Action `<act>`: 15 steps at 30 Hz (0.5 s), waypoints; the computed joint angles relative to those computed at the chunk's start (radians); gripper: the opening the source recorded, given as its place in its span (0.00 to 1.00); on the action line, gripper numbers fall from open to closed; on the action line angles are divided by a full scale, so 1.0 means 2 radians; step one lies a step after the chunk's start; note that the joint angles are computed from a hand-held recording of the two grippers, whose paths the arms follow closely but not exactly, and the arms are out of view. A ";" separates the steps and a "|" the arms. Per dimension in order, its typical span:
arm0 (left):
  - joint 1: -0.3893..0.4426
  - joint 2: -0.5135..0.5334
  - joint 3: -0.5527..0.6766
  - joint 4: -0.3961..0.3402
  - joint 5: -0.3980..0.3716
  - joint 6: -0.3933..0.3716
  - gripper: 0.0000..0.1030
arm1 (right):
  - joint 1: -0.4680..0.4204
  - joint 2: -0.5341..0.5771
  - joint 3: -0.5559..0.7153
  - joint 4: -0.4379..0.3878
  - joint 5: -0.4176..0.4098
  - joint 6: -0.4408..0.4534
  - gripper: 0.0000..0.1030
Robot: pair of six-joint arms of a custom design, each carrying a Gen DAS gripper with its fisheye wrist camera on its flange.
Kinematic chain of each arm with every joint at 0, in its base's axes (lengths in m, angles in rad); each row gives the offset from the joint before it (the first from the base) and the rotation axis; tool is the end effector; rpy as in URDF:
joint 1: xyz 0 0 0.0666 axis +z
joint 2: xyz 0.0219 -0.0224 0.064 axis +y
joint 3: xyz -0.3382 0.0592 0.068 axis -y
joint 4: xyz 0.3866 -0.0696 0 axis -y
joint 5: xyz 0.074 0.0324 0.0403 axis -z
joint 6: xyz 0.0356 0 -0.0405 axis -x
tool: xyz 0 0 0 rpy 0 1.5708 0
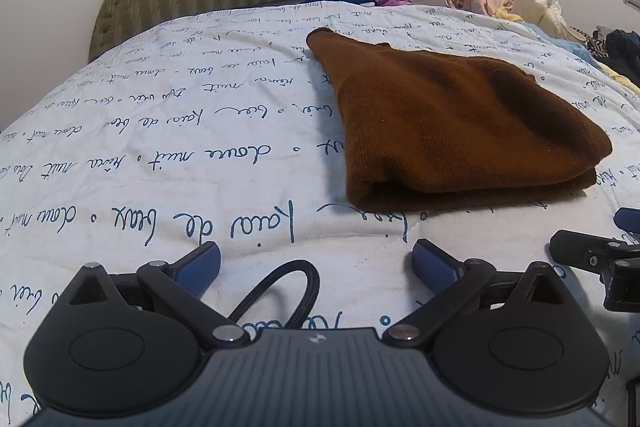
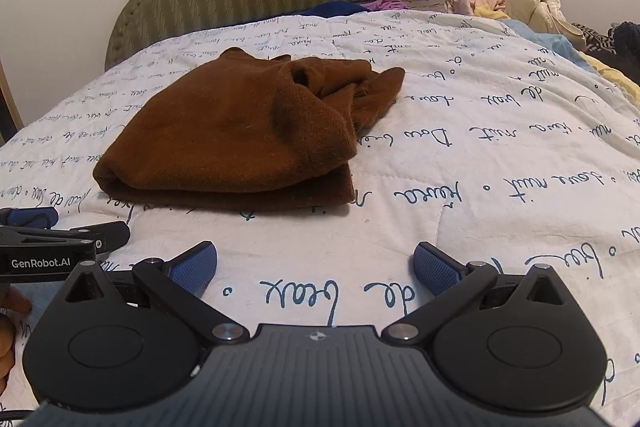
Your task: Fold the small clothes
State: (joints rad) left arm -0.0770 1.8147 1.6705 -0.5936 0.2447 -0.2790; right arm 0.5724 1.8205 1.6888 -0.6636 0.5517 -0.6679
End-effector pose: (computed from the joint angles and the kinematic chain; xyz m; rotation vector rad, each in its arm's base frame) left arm 0.6298 -0.0576 0.3137 0.5269 2.2267 -0.1776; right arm 0.5378 0.3239 0.3161 0.3607 2.1951 0.0155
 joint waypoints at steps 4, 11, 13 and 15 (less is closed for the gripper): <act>0.000 0.000 0.000 0.000 0.000 0.000 1.00 | -0.002 -0.005 -0.008 0.011 -0.003 -0.004 1.00; 0.000 0.000 0.000 0.000 0.001 0.001 1.00 | -0.002 -0.003 -0.007 0.011 -0.003 -0.004 1.00; 0.000 0.000 0.000 0.000 0.001 0.001 1.00 | -0.001 -0.003 -0.006 0.011 -0.002 -0.004 1.00; 0.000 0.000 0.000 0.000 0.002 0.001 1.00 | -0.001 -0.002 -0.006 0.011 -0.002 -0.004 1.00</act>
State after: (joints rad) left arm -0.0766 1.8147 1.6699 -0.5945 0.2484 -0.2763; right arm 0.5701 1.8159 1.6765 -0.6413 0.5475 -0.6768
